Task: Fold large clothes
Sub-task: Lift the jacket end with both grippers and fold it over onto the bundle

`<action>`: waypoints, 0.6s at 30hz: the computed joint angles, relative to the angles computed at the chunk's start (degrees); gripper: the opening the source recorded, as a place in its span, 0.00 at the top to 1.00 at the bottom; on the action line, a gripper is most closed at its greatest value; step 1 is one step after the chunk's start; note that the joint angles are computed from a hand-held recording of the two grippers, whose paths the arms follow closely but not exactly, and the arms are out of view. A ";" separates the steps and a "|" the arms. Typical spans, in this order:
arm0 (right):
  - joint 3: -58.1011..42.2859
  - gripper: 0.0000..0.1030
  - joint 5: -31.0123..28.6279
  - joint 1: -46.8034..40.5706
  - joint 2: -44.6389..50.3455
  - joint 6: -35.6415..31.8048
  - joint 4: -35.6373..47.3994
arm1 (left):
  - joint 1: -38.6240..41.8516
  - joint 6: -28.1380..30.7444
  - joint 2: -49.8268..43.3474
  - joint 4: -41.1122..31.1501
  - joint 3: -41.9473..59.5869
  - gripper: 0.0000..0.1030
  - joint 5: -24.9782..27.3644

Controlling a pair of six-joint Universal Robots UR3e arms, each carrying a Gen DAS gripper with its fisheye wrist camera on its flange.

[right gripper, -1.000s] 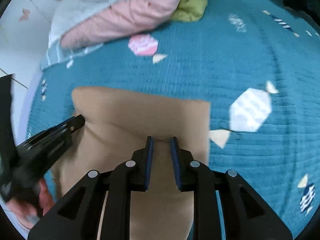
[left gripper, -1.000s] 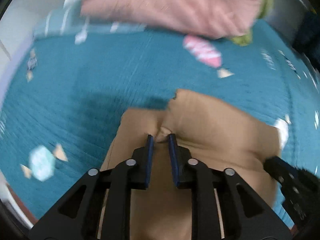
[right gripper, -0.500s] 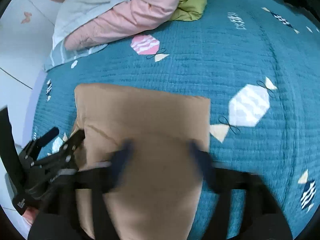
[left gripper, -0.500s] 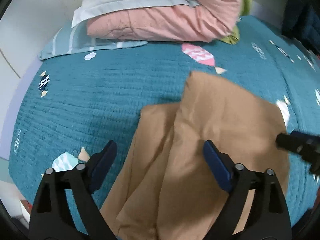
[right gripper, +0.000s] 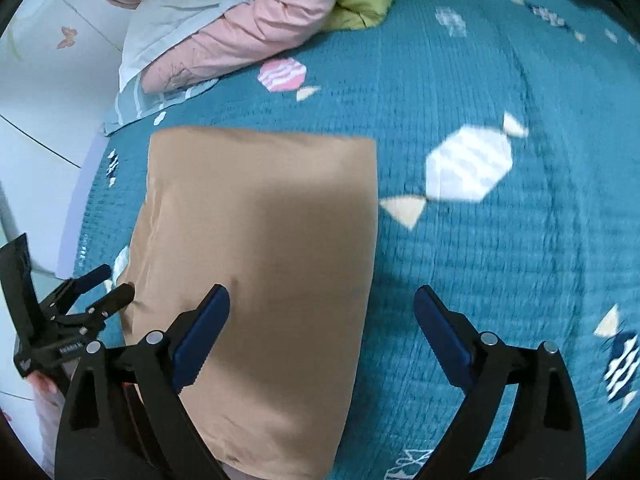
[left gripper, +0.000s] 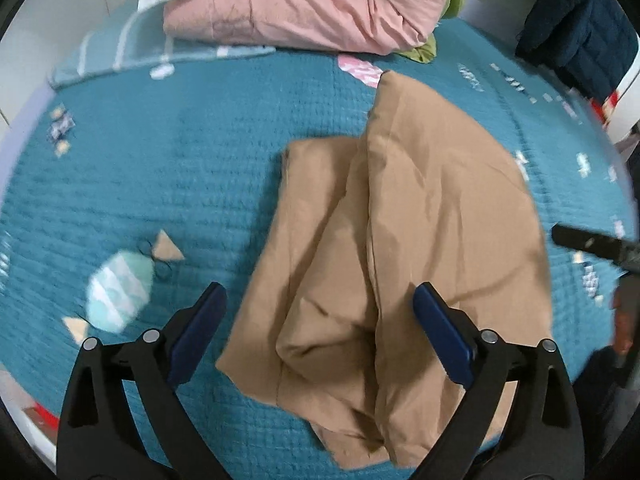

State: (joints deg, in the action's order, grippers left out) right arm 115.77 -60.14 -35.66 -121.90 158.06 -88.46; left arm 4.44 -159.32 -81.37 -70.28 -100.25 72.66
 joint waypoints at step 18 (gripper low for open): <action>8.51 0.08 8.78 -13.82 -4.45 -17.90 22.18 | 13.84 15.48 -1.40 -23.46 -0.83 0.08 -21.92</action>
